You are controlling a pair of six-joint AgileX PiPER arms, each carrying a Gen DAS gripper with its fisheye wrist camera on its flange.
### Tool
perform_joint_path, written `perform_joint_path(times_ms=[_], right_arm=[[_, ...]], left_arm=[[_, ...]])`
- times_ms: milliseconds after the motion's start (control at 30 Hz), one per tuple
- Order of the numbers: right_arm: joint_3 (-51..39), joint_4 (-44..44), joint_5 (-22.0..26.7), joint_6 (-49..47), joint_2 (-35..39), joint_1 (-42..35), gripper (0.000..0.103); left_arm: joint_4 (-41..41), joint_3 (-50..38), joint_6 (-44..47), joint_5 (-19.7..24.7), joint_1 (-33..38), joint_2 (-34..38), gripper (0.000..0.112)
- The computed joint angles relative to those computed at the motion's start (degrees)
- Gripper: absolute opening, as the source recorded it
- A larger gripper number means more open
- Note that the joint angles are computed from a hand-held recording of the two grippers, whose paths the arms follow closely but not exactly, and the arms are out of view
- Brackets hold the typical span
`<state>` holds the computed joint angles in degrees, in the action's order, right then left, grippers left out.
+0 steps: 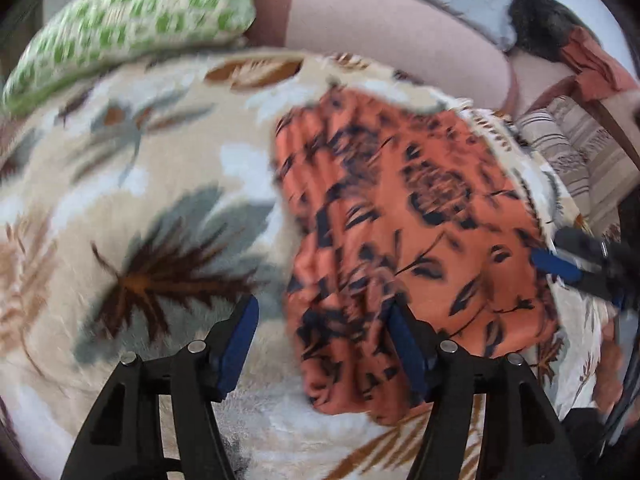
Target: Fold small clothes
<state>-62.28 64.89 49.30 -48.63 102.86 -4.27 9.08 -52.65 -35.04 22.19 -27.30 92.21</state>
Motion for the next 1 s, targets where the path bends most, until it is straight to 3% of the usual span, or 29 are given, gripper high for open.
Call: perform_joint_path(times_ms=[100, 200, 300, 533, 567, 667, 733, 833, 1000], right_arm=[[-6.22, 0.94, 2.95, 0.92, 2.75, -1.82, 0.076], [-15.9, 1.62, 2.82, 5.16, 10.86, -2.1, 0.076], [-24.34, -1.47, 5.37, 13.99, 20.01, -2.35, 0.079], [-26.2, 0.26, 5.35, 11.86, 17.62, -2.88, 0.079], [-27.5, -0.73, 4.88, 13.45, 18.86, -2.76, 0.08], [-31.5, -5.25, 6.25, 19.22, 23.1, -2.55, 0.083], [-26.91, -4.56, 5.07, 16.66, 18.47, -3.11, 0.083], [-18.8, -8.51, 2.64, 12.65, 8.26, -2.17, 0.083], [0.77, -23.97, -9.25, 16.17, -15.11, 1.92, 0.087]], left_arm=[[5.57, -0.47, -4.35, 0.72, -2.56, -1.13, 0.068], [6.53, -1.42, -5.43, 2.23, -3.22, 2.95, 0.068], [-2.04, 0.5, 0.04, -1.73, -0.23, 4.05, 0.074], [7.47, 0.41, -6.93, 0.4, -1.95, 0.72, 0.074], [10.21, -1.03, -9.04, 2.78, -2.78, 2.47, 0.074], [5.85, -0.18, -7.15, 1.26, -1.7, 3.27, 0.074], [6.8, -0.51, -8.38, 3.05, -2.03, 1.59, 0.074], [16.46, -0.94, -17.24, 8.29, -6.16, -1.23, 0.075], [30.58, -2.04, -33.17, 20.03, -16.75, -6.26, 0.087]])
